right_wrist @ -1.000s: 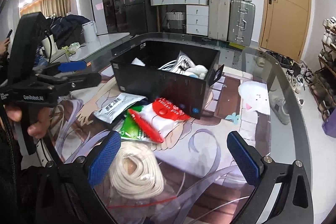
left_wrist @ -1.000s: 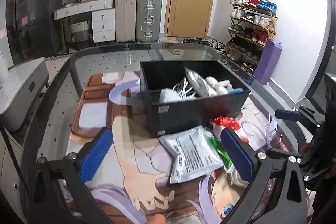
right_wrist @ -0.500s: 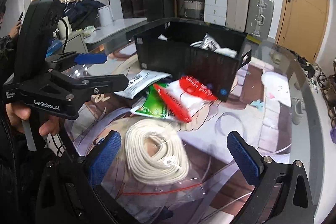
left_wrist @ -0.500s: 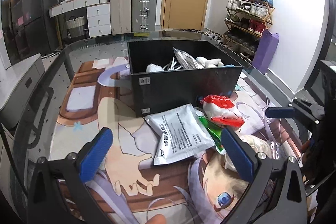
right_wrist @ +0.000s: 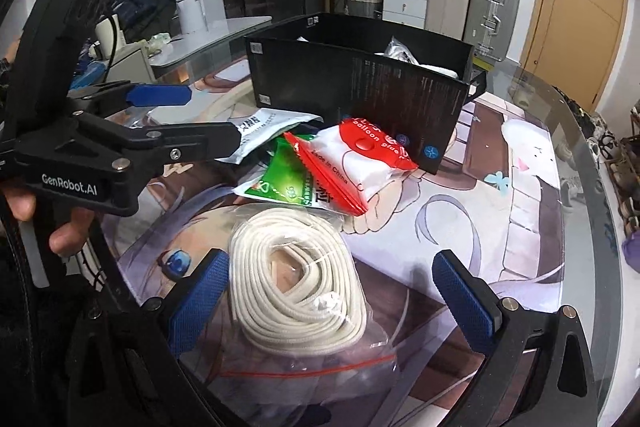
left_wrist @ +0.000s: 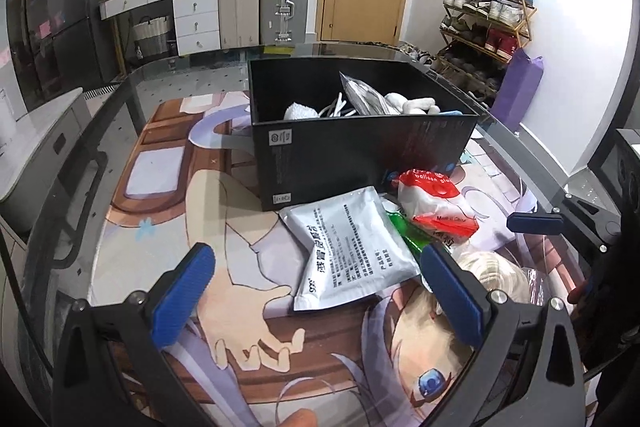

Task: Organize soft objects
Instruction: 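Withdraw both tools from the box toward the coiled white rope bag, then grasp the bagged white rope coil with the right tool and lift it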

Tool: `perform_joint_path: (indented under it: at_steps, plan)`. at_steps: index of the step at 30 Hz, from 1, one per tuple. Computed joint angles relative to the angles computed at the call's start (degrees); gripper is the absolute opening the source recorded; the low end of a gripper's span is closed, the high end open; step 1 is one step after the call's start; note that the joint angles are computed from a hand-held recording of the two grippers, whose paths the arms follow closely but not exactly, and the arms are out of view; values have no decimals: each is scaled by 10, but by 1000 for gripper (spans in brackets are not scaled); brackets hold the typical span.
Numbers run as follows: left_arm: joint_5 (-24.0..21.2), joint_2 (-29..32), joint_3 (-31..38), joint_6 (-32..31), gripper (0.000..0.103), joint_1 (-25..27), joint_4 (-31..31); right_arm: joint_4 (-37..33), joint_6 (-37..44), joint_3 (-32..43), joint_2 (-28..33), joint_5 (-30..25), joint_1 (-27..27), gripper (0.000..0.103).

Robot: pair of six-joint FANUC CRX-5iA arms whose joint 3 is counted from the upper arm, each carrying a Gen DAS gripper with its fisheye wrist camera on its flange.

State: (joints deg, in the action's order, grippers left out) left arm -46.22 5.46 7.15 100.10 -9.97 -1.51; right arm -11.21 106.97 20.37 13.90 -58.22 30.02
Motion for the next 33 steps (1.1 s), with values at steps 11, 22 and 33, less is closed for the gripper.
perform_joint_path:
  at_steps: [11, 22, 33]
  plan:
    - [1, -2, -5, -5, 103, 9, 10, -8, 13, 12, 5, -20, -2, 103]
    - [-18, 9, 10, -8, 103, 5, 7, 21, -29, 4, 10, -15, -8, 102]
    - [-28, 12, 16, -15, 103, 5, 8, 8, -11, -4, 0, -9, -10, 85]
